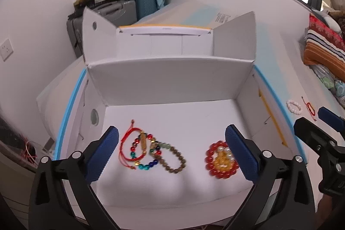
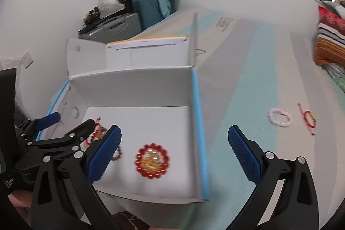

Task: Organize jewelry
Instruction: 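Withdraw both open tools from the box back over the bed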

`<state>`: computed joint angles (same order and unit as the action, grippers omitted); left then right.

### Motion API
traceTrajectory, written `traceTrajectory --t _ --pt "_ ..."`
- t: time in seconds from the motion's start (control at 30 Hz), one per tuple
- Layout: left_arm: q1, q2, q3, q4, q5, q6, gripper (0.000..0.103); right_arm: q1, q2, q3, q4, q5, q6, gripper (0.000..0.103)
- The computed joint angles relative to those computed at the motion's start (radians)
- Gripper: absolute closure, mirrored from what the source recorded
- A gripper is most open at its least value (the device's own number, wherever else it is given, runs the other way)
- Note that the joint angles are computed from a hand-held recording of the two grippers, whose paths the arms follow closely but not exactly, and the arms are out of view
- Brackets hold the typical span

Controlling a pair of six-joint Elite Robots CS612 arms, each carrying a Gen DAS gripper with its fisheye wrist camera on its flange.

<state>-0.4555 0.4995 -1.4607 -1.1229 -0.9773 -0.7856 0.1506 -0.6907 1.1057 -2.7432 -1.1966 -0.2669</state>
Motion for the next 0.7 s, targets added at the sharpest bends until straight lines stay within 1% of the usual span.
traceTrajectory --t 0.17,0.23,0.3,0.43,0.5,0.63,0.7 --pt "-0.017 -0.017 0.042 -0.051 -0.002 0.023 0.006 -0.027 -0.008 0.014 -0.033 -0.037 -0.001 0.008" --pt "-0.024 -0.028 0.07 -0.089 -0.012 0.047 0.006 -0.041 -0.009 0.015 -0.034 -0.047 -0.016 0.008" --pt "-0.033 -0.04 0.103 -0.126 -0.019 0.065 0.006 -0.054 -0.008 0.014 -0.043 -0.079 -0.027 0.008" --pt "-0.045 -0.069 0.183 -0.205 -0.051 0.114 0.006 -0.088 0.0 -0.004 -0.038 -0.122 0.011 0.008" --pt "-0.049 -0.087 0.234 -0.252 -0.079 0.144 0.006 -0.106 0.007 -0.014 -0.044 -0.143 0.03 0.008" --pt "-0.058 -0.128 0.337 -0.316 -0.109 0.175 0.006 -0.129 0.026 -0.045 -0.04 -0.194 0.062 0.008" --pt "-0.062 -0.144 0.381 -0.348 -0.121 0.187 0.006 -0.141 0.04 -0.071 -0.021 -0.216 0.075 0.008"
